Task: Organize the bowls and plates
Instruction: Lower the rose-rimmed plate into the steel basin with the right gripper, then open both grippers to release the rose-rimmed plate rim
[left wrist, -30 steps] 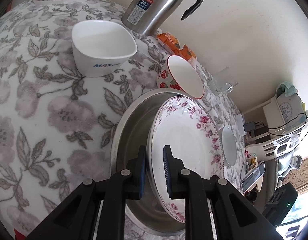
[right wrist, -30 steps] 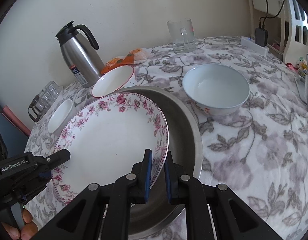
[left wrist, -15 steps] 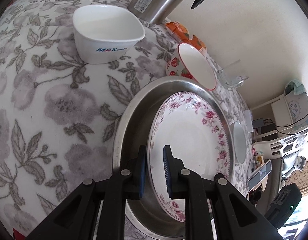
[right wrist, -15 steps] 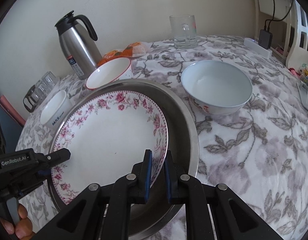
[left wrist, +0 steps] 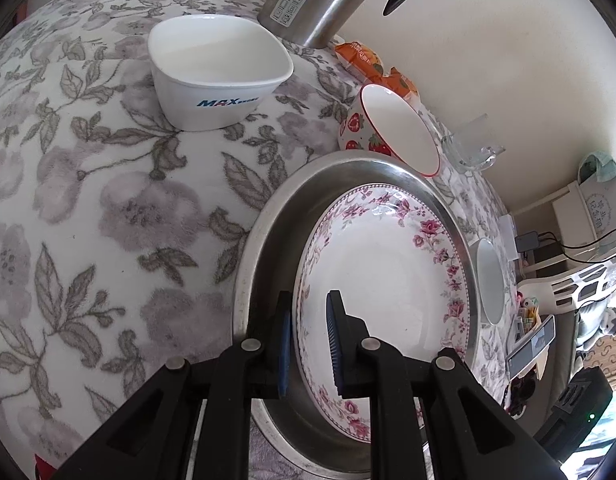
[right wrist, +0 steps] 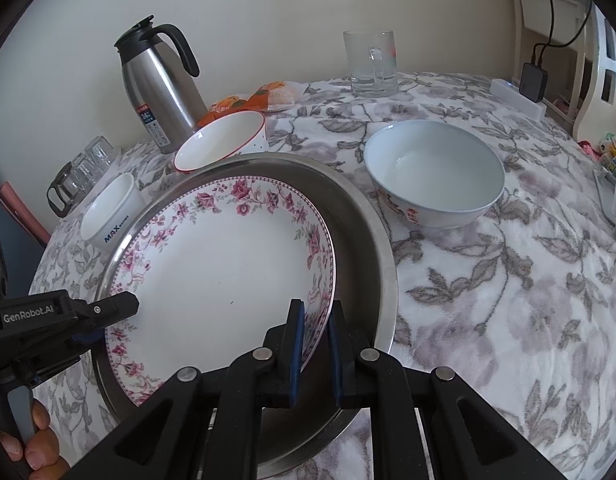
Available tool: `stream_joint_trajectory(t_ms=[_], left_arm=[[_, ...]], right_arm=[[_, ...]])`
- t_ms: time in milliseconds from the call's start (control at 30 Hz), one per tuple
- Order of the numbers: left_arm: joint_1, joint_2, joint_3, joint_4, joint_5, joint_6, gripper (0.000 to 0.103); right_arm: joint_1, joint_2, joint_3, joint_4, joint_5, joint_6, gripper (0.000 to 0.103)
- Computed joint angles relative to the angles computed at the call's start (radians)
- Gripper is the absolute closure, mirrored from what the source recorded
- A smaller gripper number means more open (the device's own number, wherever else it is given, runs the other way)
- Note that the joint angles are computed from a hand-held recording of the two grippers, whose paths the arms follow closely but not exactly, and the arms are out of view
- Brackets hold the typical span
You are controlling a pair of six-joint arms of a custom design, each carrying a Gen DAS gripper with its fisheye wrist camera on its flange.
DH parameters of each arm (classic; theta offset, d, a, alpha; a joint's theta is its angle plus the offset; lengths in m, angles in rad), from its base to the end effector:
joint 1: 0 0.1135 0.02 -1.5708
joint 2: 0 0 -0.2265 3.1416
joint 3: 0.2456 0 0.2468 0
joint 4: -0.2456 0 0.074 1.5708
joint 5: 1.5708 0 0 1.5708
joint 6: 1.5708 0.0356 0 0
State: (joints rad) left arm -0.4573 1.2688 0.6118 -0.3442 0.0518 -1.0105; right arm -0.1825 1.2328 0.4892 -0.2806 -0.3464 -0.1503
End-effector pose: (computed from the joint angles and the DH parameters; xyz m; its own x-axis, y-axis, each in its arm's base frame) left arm 0.2127 -0.1067 0.1388 -0.7963 -0.5510 -0.2497 -0.3924 0.7846 -0.4800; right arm 0.2162 -0.0276 0.1175 -0.8302 0.0100 -0.5574 -0.1286 0.9694 0.2089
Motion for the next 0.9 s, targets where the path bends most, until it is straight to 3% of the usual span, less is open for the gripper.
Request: stream_joint_trajectory(t_ms=[400, 500, 633, 900], left_arm=[[-0.010, 0.013, 0.029, -0.042, -0.013, -0.005, 0.086], [-0.025, -0.015, 0.031, -0.059, -0.058, -0.008, 0.084], [-0.046, -0.058, 0.040, -0.083, -0.104, 0.003, 0.073], [-0.089, -0.075, 0.079, -0.130, -0.185, 0.018, 0.071]], right_arm=[[-0.025, -0.007, 0.009, -0.019, -0.022, -0.004, 0.090], [-0.038, -0.033, 0.003, -0.014, -0.018, 0.005, 0.090], [-0.073, -0.028, 0.012, -0.027, -0.056, 0.005, 0.089], [-0.109, -0.106, 0.000, -0.048, -0.101, 0.005, 0.089]])
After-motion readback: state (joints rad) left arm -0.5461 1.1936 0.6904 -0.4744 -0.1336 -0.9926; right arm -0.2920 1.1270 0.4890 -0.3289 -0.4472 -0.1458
